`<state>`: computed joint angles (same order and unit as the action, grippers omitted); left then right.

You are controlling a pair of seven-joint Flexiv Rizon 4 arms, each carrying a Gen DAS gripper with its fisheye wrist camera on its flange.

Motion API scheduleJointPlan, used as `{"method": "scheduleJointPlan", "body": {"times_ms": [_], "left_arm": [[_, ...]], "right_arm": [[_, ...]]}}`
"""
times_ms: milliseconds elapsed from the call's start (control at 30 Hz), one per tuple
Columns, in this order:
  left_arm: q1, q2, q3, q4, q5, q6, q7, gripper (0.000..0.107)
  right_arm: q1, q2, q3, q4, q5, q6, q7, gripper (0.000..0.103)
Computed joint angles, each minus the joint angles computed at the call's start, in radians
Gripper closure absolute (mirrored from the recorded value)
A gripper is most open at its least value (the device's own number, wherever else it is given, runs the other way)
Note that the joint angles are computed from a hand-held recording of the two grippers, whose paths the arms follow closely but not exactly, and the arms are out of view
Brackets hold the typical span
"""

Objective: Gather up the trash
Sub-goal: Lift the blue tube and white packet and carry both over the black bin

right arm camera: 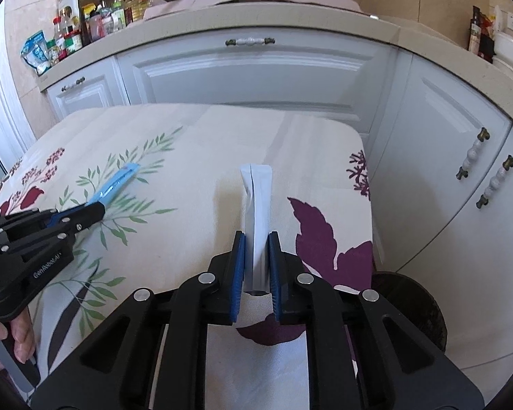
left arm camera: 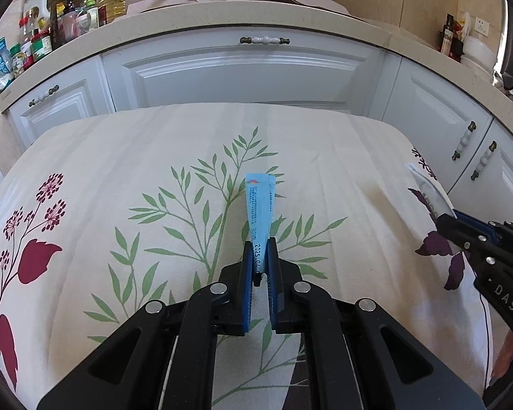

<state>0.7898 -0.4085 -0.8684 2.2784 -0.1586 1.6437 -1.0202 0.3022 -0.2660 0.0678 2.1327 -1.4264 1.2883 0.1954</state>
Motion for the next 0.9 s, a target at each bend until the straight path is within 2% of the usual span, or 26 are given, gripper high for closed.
{"method": "scheduleJointPlan", "body": {"times_ms": [133,367,667,900], "left_arm": [[0.048,-0.003,-0.049,0.016,0.017,0.025,-0.011,0.099],[0.157,-0.003,-0.136,0.049,0.123,0.091,-0.078,0.099],[0.320,0.011,-0.259,0.090,0.264,0.133,-0.177,0.099],[0.462,0.015,-0.379,0.130,0.343,0.151,-0.231,0.099]], "right_arm": [[-0.002,0.019,0.000,-0.002,-0.077,-0.013,0.082,0.090],[-0.015,0.040,0.028,-0.004,-0.190,-0.046,0.210,0.090],[-0.001,0.079,0.066,0.013,-0.248,-0.119,0.301,0.089],[0.024,0.120,0.092,0.038,-0.243,-0.174,0.319,0.089]]}}
